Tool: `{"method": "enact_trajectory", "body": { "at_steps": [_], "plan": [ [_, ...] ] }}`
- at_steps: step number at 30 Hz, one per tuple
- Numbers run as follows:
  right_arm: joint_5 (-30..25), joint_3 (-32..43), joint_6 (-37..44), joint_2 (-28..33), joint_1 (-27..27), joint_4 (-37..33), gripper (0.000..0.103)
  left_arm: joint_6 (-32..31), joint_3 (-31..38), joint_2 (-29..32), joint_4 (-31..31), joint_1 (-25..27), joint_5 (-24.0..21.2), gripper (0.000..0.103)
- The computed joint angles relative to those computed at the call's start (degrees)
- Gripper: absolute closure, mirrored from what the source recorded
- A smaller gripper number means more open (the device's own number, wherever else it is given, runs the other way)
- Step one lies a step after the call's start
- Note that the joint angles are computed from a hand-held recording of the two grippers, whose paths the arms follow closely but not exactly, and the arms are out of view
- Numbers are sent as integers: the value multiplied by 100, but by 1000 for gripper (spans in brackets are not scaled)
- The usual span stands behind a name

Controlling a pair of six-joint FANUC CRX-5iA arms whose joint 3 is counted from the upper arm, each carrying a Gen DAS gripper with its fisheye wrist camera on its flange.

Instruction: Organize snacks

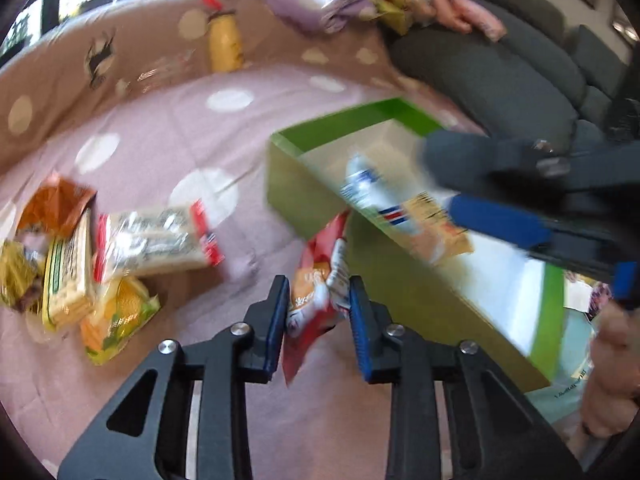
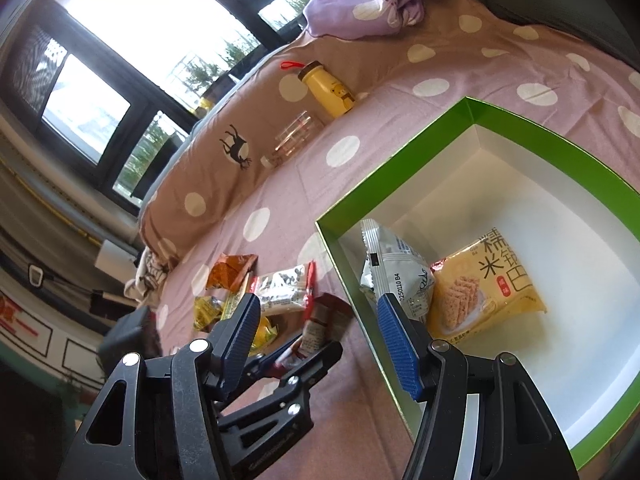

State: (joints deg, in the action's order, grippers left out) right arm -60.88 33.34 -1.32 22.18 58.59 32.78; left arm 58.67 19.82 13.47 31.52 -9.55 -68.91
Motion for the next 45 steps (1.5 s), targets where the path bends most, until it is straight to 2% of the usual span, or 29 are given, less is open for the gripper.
{"method": "enact_trajectory", "body": {
  "at_steps": [2, 4, 8, 11, 14, 19, 23, 30, 39, 40, 43, 45],
  "plan": [
    [54, -54, -32, -29, -21, -35, 39, 149, 203, 88, -220, -79, -152, 82],
    [112, -153, -98, -88, -40, -48, 39, 434, 320, 154, -283, -95, -241, 82],
    [269, -441, -345, -254, -61, 31, 39, 263, 154, 40, 244, -9, -38, 82],
    [438, -627, -430, -363, -75, 36, 39, 367, 198, -74, 254, 2, 73, 82],
    [716, -868, -602, -497, -86, 138, 39, 291, 148, -191, 536, 47, 265, 83],
    [1093, -1525, -1364, -858, -65, 753, 39, 227, 297, -266, 210, -220, 560, 82],
    [1147, -2055, -2156, -1156, -65, 1219, 39, 292, 430, -93, 321, -371, 523, 82],
    [292, -2102, -2760, -1225, -2, 1250, 39, 552, 887, 282, -56, -771, 442, 82],
    [-839, -1529, -2607, -942, -3, 682, 39, 875, 1175, 611, -304, -961, 163, 82],
    [-986, -1457, -2579, -899, 12, 665, 39, 879, 1159, 606, -301, -961, 178, 80],
    [-1187, -1379, -2579, -862, 43, 661, 39, 881, 1043, 528, -202, -920, 270, 58],
    [-1174, -1375, -2561, -857, 42, 687, 39, 863, 942, 439, -161, -884, 360, 53]
  ]
}}
